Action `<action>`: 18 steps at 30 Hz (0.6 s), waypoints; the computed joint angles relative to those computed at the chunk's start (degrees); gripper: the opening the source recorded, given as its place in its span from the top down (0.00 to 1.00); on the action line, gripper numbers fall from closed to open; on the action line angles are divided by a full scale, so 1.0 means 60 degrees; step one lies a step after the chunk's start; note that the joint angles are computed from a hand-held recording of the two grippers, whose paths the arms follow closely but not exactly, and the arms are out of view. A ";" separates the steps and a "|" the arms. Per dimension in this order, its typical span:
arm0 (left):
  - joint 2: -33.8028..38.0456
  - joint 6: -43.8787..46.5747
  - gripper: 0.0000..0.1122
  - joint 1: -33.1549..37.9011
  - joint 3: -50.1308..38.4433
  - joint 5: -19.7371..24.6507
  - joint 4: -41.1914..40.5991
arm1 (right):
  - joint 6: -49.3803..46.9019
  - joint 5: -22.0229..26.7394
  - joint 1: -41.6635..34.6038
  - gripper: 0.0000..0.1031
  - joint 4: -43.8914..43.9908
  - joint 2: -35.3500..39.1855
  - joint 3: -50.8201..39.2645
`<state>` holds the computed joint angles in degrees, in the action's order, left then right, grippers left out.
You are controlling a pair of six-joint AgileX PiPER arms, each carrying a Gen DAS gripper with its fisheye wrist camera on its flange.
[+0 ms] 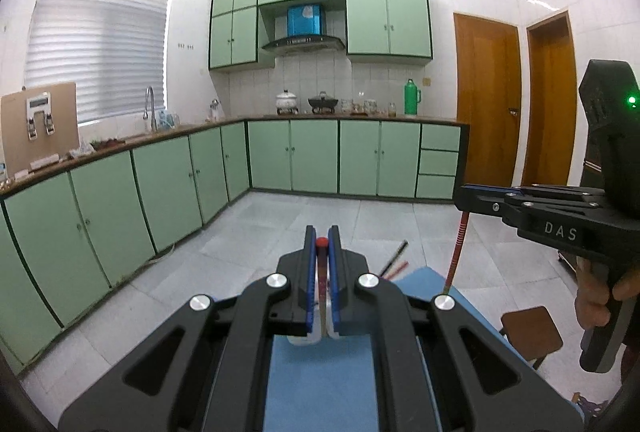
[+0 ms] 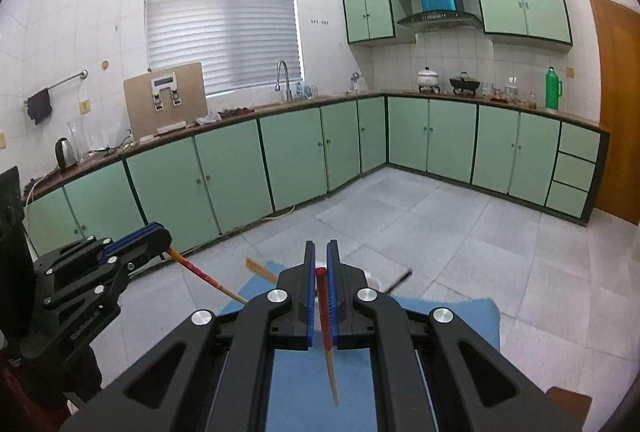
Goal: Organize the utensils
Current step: 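Lift both chopsticks to the white holder and open both grippers to drop them in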
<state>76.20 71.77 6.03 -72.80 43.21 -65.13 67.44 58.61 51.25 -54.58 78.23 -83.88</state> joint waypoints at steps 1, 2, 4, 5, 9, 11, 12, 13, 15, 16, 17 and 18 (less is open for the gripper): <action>0.0087 -0.0042 0.96 -0.0066 -0.0177 -0.0071 0.0020 | -0.0211 -0.0072 -0.0164 0.95 0.0055 0.0097 -0.0241; 0.0205 -0.0092 0.96 -0.0142 -0.0392 -0.0177 0.0028 | -0.0357 -0.0122 -0.0279 0.95 0.0089 0.0181 -0.0435; 0.0403 -0.0235 0.96 -0.0223 -0.0713 -0.0240 0.0068 | -0.0703 -0.0276 -0.0586 0.95 0.0185 0.0371 -0.0880; 0.0540 -0.0392 0.96 -0.0285 -0.0943 -0.0255 0.0150 | -0.0827 -0.0371 -0.0741 0.95 0.0242 0.0438 -0.1030; 0.1233 -0.0868 0.96 -0.0597 -0.1880 -0.0469 0.0421 | -0.1390 -0.0625 -0.1392 0.95 0.0443 0.0951 -0.1943; 0.1554 -0.1096 0.96 -0.0766 -0.2260 -0.0538 0.0613 | -0.1668 -0.0863 -0.1855 0.95 0.0679 0.1235 -0.2354; 0.1769 -0.1255 0.96 -0.0874 -0.2493 -0.0593 0.0770 | -0.1815 -0.0973 -0.2085 0.95 0.0844 0.1388 -0.2569; 0.1944 -0.1302 0.96 -0.0933 -0.2646 -0.0649 0.0824 | -0.1924 -0.1117 -0.2332 0.95 0.0984 0.1554 -0.2757; 0.2310 -0.1502 0.96 -0.1122 -0.2976 -0.0811 0.1019 | -0.2106 -0.1367 -0.2721 0.95 0.1214 0.1851 -0.3042; 0.2502 -0.1654 0.96 -0.1203 -0.3169 -0.0848 0.1152 | -0.2195 -0.1519 -0.2943 0.95 0.1346 0.2031 -0.3172; 0.2680 -0.1745 0.96 -0.1264 -0.3326 -0.0892 0.1226 | -0.2250 -0.1622 -0.3094 0.95 0.1448 0.2167 -0.3258; 0.2850 -0.1780 0.96 -0.1352 -0.3410 -0.0980 0.1259 | -0.2328 -0.1746 -0.3269 0.95 0.1594 0.2295 -0.3322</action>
